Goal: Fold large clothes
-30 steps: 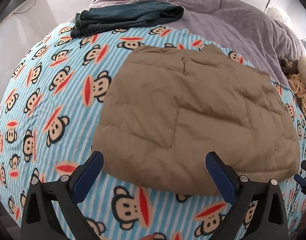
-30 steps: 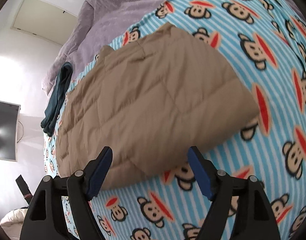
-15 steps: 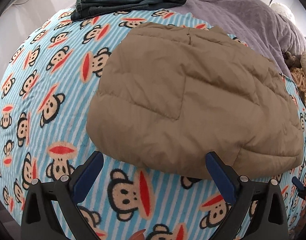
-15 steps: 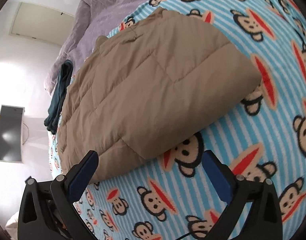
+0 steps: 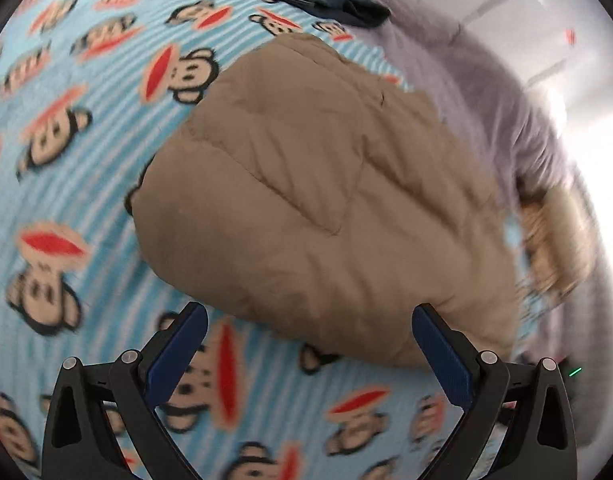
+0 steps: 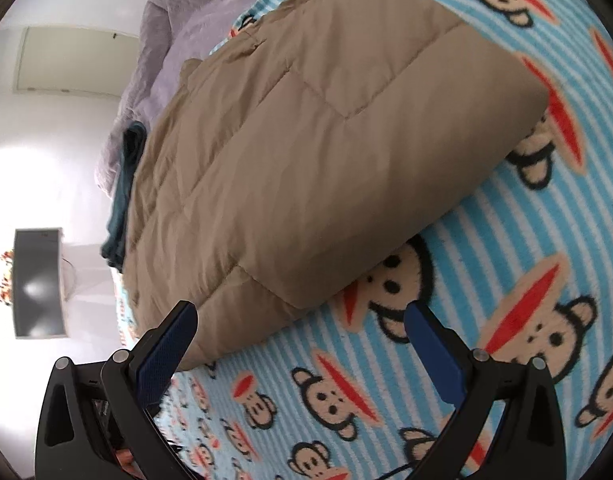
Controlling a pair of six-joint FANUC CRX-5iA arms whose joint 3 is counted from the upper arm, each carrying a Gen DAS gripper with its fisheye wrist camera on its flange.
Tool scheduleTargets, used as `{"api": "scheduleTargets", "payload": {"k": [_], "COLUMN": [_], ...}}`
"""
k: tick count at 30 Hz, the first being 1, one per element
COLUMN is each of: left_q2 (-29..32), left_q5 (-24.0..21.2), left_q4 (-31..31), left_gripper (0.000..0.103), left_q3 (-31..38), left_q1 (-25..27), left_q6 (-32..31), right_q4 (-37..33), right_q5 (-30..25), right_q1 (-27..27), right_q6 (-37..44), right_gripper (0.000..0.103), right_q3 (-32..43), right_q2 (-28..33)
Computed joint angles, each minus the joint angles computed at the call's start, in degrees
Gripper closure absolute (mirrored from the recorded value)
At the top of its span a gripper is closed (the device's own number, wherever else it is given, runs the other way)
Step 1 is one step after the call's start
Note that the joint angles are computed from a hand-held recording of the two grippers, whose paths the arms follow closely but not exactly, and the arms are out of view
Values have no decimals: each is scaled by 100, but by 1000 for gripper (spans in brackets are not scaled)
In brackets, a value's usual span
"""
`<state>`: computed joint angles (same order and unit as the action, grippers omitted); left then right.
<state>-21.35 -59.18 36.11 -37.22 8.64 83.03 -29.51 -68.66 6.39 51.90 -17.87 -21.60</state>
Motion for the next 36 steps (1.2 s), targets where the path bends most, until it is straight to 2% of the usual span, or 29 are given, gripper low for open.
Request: {"api": "scheduleTargets", "payload": {"k": [1,2,6,15,18,21,23,25,26,27,28,29,31,34,36], "left_q2": [-54,-38,118,647,849,994,1013,987,972,931,913,907,865,742,637], "left_q5": [92,66,311,1295,1618,1713,1727,1706,1696,1649,1604,1575,1495,1357,1173], "left_q4": [307,365,902,1767,1770,1422,896,682,660,456,153,-19,-367,-613,-820], "left_gripper": [1,1,1,1,1,1,13,42,48,55,60,62,70,77,78], "left_q3": [-197,-228,-540,-809,-716,-509,-293,-186,-165,-77,71,167,360,530,655], "left_q1": [88,125,143,-378,-576,-624,-664,-701,-712,-729,-776,-808,-889,-945,-945], "left_q6": [-88,64,-123,-309,-116,291,780,798,749,773,846,888,944,955,1072], "right_q4": [-133,-286,-735,-1615,-2011,-2136,-2118,-2142,-2178,-2165,-2108,-2037,-2123,-1999,-1849], "right_q5": [90,173,288,691,961,1195,1258,1226,1196,1146,1120,1068,1004,1043,1037], "right_q1": [-85,-180,-491,-732,-792,-760,-731,-751,-784,-801,-794,-792,-879,-821,-723], "right_q6": [41,99,336,827,1011,1070,1039,982,967,920,838,733,745,791,832], "right_gripper": [0,0,0,0,0,0,0,1,2,7,20,26,51,70,75], "right_q3": [-40,-71,-126,-205,-237,-200,-139,-89,-79,-74,-66,-52,-54,-35,5], "right_q2": [-36,-55,22,541,783,957,1051,1116,1134,1130,1137,1157,1170,1069,988]}}
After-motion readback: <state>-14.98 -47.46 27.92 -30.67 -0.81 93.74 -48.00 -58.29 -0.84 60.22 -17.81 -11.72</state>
